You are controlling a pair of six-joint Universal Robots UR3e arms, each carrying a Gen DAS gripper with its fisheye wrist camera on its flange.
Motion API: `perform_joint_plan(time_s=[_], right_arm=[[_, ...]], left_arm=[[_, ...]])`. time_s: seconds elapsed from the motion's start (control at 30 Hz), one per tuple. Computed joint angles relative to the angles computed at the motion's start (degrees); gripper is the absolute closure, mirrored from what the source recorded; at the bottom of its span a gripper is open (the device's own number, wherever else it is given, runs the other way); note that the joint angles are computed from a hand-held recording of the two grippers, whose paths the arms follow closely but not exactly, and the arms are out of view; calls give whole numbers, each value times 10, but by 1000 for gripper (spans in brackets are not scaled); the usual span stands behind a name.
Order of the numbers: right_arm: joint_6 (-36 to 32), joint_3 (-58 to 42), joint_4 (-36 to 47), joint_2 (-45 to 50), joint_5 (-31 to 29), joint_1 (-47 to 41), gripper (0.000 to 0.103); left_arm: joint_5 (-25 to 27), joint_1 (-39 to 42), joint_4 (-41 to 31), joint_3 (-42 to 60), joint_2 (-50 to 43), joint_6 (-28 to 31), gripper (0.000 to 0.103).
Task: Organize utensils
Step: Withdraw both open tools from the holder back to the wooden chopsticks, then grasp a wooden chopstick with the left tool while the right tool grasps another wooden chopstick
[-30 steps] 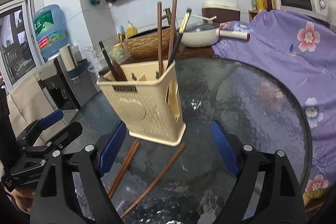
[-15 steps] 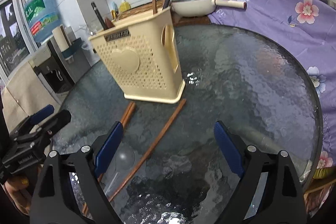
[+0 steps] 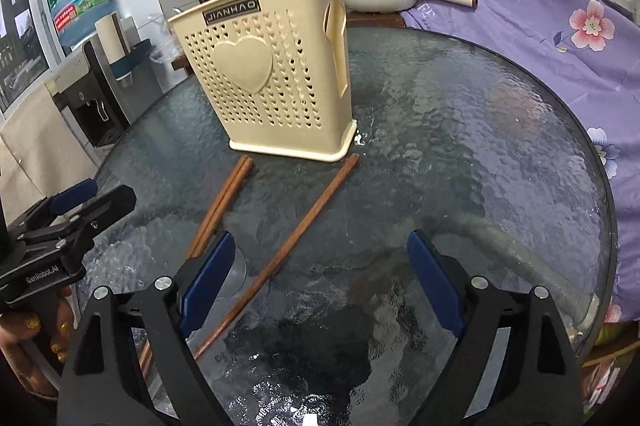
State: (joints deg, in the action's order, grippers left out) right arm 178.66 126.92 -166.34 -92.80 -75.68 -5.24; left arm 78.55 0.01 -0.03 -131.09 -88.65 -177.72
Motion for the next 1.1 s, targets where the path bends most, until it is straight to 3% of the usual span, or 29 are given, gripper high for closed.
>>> perform_joint_plan(time_s=[0.3, 0.4, 0.57, 0.83, 1.1], right_arm=[[-6, -23, 5, 31, -45, 29, 16], [-5, -39, 6, 50, -68, 45, 19], [10, -88, 50, 76, -56, 39, 35], [24, -152, 75, 125, -68, 45, 37], [22, -151, 71, 134, -73, 42, 37]], left_arm=[[15, -1, -12, 20, -22, 16, 8], [5, -1, -29, 36, -35, 18, 17], [-21, 1, -64, 70, -62, 28, 32], [-49, -25, -123, 155, -127, 56, 44], [-25, -47, -140, 185, -166, 68, 52]])
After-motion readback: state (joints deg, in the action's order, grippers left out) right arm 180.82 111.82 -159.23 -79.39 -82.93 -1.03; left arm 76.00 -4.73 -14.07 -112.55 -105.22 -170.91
